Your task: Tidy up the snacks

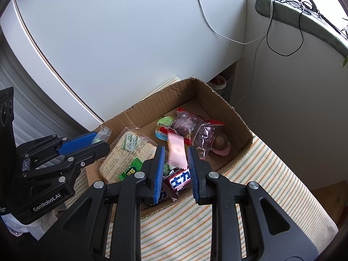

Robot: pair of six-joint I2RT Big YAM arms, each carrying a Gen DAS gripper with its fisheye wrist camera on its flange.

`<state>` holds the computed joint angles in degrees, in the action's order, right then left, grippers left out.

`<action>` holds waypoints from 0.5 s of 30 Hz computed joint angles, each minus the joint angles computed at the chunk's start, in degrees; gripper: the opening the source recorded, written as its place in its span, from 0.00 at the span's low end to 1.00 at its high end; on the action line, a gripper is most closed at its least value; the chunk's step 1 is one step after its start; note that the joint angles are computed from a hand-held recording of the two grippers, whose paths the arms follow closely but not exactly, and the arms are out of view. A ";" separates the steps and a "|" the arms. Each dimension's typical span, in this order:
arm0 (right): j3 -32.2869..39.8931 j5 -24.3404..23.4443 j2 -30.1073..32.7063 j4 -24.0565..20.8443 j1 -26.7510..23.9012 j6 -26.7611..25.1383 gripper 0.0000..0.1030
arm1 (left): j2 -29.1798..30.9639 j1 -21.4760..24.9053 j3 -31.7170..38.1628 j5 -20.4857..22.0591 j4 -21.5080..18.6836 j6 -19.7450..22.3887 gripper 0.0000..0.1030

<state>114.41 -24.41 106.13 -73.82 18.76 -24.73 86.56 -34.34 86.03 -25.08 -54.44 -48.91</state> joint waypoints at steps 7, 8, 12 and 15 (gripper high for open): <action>-0.77 0.53 -0.60 1.44 -0.42 0.82 0.48 | 0.09 0.26 0.28 -0.04 -0.30 -0.02 0.27; -0.67 0.32 -0.59 1.40 -0.56 1.07 0.49 | 0.11 0.24 0.33 -0.08 -0.30 0.03 0.30; -0.74 0.68 -0.87 1.70 -0.93 1.33 0.53 | 0.29 0.31 0.68 -0.02 -0.69 0.07 0.33; -1.39 0.49 -1.65 2.46 -1.48 1.58 0.58 | 0.28 0.23 0.85 -0.24 -1.11 0.01 0.34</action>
<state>113.02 -23.92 104.48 -71.36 17.28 -23.15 86.84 -34.10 86.88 -25.32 -55.55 -48.90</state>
